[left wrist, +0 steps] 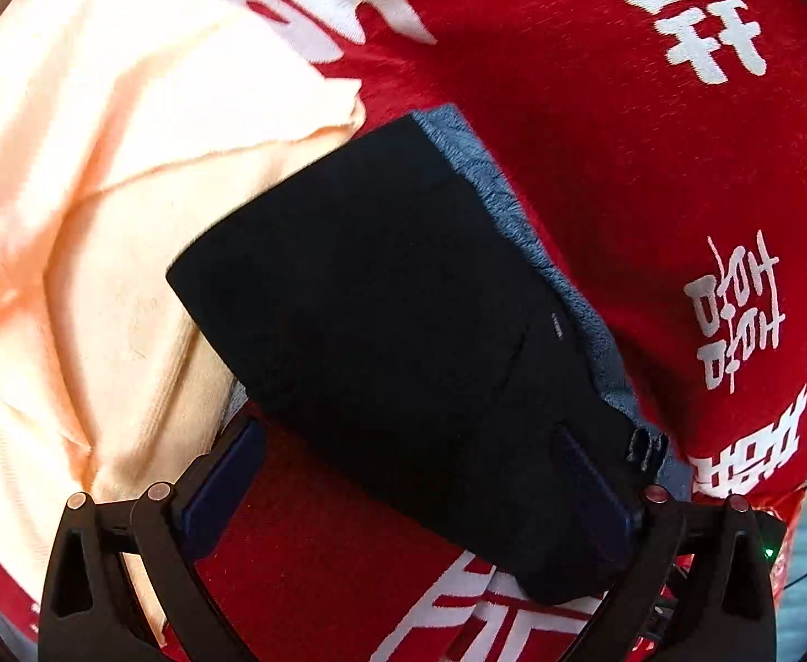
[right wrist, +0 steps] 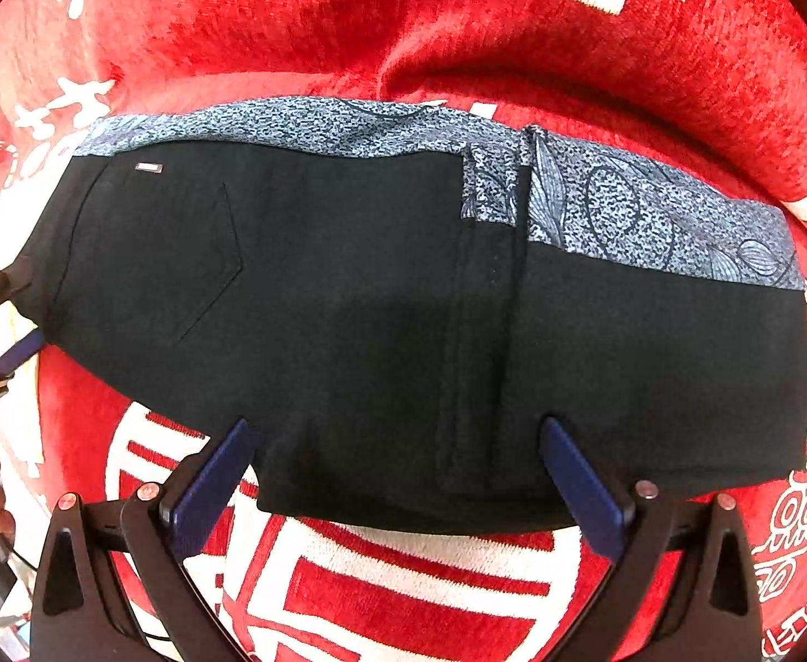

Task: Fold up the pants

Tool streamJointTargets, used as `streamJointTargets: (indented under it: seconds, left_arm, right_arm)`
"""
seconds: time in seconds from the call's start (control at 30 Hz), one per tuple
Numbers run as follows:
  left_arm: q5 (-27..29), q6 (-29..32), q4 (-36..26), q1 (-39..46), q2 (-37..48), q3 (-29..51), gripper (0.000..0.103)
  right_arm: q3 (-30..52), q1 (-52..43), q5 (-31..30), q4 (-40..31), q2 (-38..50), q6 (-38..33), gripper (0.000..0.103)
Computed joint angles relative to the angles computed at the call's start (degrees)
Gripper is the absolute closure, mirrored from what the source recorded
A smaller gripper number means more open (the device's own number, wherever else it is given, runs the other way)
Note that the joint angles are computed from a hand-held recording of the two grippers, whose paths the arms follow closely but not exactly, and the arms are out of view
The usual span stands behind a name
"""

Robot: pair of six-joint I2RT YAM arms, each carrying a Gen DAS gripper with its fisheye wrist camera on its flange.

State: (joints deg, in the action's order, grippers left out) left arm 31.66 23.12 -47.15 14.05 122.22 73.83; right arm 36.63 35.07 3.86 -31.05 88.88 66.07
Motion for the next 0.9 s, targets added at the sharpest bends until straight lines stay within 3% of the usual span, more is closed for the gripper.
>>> streamJointTargets:
  seconds: [0.2, 0.43, 0.5, 0.53, 0.57, 0.67, 0.77, 0.83, 0.9]
  left_arm:
    - [1.9, -2.0, 1.0, -1.9, -1.7, -1.2, 0.0]
    - [-1.0, -6.0, 9.5, -4.6, -2.9, -6.0, 0.0]
    - [-4.8, -7.2, 12.7, -6.5, -5.9, -8.8, 0.016]
    - [-5.4, -5.5, 12.1, -7.2, -6.6, -9.0, 0.049]
    - [-9.2, -4.3, 13.8, -8.8, -8.1, -10.3, 0.062]
    - [-11.5, -1.3, 17.1, -10.2, -12.7, -14.3, 0.067]
    - [-16.3, 3.7, 25.9, -14.2, -22.6, -24.2, 0.067]
    - [-21.0, 7.7, 32.9, -17.8, -28.5, -31.6, 0.067]
    - [-22.3, 8.9, 35.1, -19.2, -30.4, -34.0, 0.067]
  right_arm:
    - [-0.4, 0.8, 0.7, 0.1, -0.5, 0.4, 0.0]
    - [-1.2, -0.2, 0.6, 1.3, -0.9, -0.7, 0.0]
    - [-0.3, -0.8, 0.3, -0.5, -1.2, -1.8, 0.0]
    - [0.6, -1.3, 0.2, -1.9, -1.4, -2.4, 0.0]
    - [1.8, -1.8, 0.4, -4.1, -2.4, -3.1, 0.0]
    - [7.1, -5.3, 0.3, -11.1, -5.8, -7.5, 0.0]
    - [14.8, -12.0, -4.8, -14.9, -5.1, -14.3, 0.0]
    - [22.1, -15.4, -9.2, -16.7, -0.6, -18.9, 0.0]
    - [33.1, -17.1, -13.7, -19.6, 7.6, -24.5, 0.0]
